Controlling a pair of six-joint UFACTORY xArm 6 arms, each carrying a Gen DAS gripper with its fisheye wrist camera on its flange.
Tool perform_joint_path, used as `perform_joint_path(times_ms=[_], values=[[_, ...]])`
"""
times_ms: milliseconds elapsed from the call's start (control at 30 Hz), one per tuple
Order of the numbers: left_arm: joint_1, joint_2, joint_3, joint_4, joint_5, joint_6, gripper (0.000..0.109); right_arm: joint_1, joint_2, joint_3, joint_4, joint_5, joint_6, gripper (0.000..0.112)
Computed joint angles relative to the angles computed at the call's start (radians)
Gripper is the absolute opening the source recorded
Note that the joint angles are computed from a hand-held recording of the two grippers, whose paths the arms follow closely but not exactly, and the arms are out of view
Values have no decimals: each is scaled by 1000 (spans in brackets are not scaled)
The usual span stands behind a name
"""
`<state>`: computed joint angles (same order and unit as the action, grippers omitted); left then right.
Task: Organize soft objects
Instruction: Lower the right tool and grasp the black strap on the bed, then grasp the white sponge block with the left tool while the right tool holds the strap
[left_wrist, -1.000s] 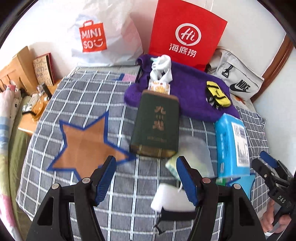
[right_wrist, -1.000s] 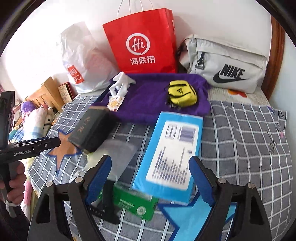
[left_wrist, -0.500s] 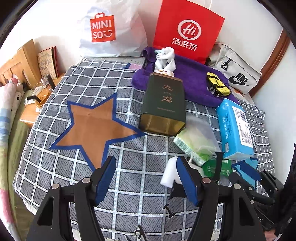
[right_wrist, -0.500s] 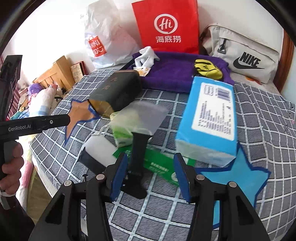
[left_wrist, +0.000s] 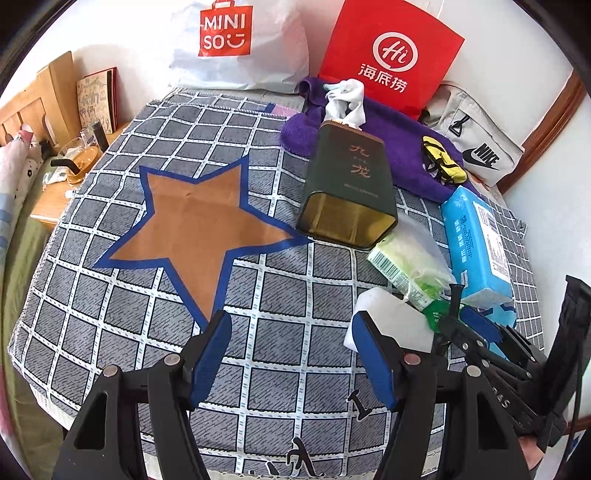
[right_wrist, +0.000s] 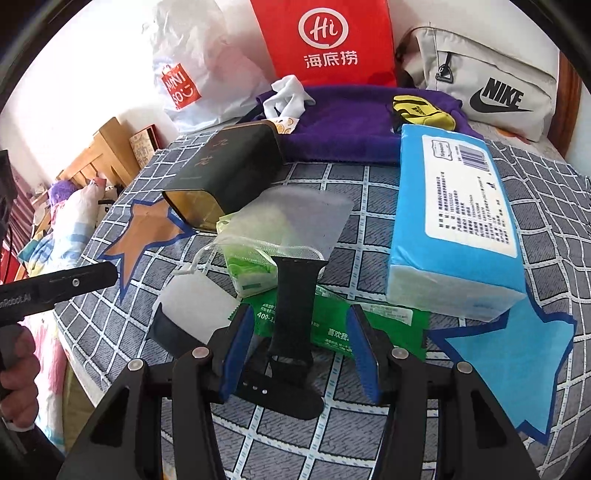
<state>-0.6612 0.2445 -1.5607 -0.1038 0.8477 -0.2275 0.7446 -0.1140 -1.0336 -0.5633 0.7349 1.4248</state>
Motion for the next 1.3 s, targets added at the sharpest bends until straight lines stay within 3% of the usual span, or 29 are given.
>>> perform_joint_path(times_ms=[200,300,500,900,1067,1300], values=[[5,8,-9,-4,5,4,66,-5,42,-30,-35,5,8,41],[1,11,-11,1,11,-1,66,-10,56,-41,-32,-9,-26,21],[-15,-4,8,1,12,-7,66,20,23,-33,-85,17,-28,21],[-76,-108,119,7,-23,4,66,102,-195,109,-198,131,150,21],[-93,-132,169,7,-40,-12,66,161,-265,154,-217,222,188,21],[-125,-105,171,-20,-74,30,66,198,-337,236,-197,259,225,21]])
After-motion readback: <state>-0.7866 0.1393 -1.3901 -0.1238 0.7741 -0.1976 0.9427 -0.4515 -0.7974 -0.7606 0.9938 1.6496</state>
